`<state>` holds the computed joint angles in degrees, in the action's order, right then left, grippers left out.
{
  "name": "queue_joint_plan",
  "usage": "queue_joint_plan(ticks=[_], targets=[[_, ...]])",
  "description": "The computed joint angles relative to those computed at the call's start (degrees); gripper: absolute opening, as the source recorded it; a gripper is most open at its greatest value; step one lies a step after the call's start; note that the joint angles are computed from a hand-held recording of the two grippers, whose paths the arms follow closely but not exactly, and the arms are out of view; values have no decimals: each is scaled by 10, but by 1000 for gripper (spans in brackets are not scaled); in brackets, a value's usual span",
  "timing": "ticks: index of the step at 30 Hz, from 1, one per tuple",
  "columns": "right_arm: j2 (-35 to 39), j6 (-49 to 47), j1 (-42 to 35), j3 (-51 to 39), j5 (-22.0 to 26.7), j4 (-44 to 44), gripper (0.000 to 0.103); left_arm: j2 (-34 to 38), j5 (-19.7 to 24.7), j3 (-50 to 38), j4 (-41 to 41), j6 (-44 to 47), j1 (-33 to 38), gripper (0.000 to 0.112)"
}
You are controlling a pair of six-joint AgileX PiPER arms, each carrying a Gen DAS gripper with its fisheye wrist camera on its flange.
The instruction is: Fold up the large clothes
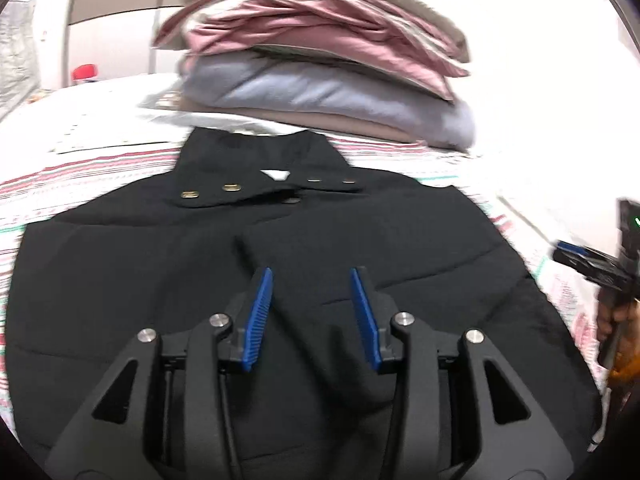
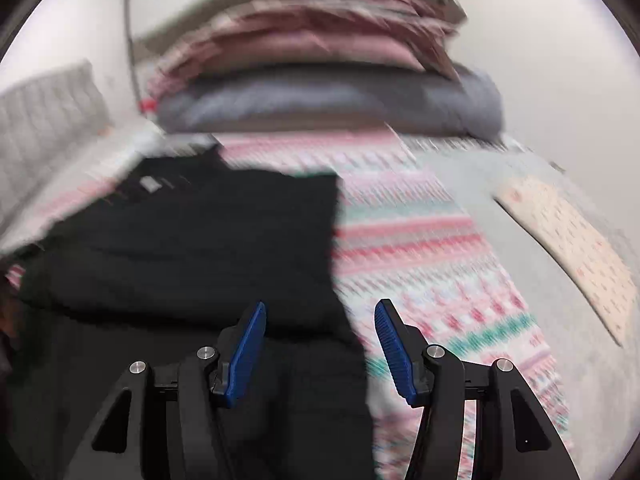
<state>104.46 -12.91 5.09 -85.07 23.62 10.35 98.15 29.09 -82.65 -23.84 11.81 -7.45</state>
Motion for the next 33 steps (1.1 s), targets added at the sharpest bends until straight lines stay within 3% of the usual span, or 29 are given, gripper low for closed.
queue_joint_plan(ticks=[2, 4, 7, 8, 11, 13, 15, 16, 19, 21, 26, 30, 33], targets=[[21, -47, 9, -37, 19, 63, 58, 26, 21, -22, -12, 20, -14, 45], [55, -46, 23, -76, 33, 65, 58, 50, 52, -31, -38, 50, -15, 45], [127, -48, 26, -146, 73, 77, 58, 53, 22, 11, -102, 120, -7, 45], [159, -30, 23, -174, 97, 67, 57, 51, 30, 13, -128, 137, 1, 45], [175, -17, 21, -174, 103, 45, 55, 39, 62, 7, -99, 102, 4, 45], [167, 45, 38, -189, 134, -34, 56, 21, 81, 6, -53, 60, -3, 52], [145, 71, 50, -178, 150, -82, 57, -6, 112, 5, 7, 2, -10, 73], [124, 72, 52, -160, 153, -89, 57, -32, 121, 20, 24, -16, -8, 76], [55, 4, 26, -93, 152, -6, 63, -113, 148, 60, 66, -57, 2, 79], [4, -43, 1, -45, 159, 59, 73, -170, 175, 85, 82, -76, 14, 82], [-129, -170, -92, 68, 221, 216, 80, -309, 243, 149, 97, -80, 56, 85], [-209, -232, -153, 145, 263, 267, 81, -404, 295, 197, 93, -69, 95, 86], [-250, -278, -191, 193, 295, 288, 82, -473, 345, 235, 48, -15, 163, 86]])
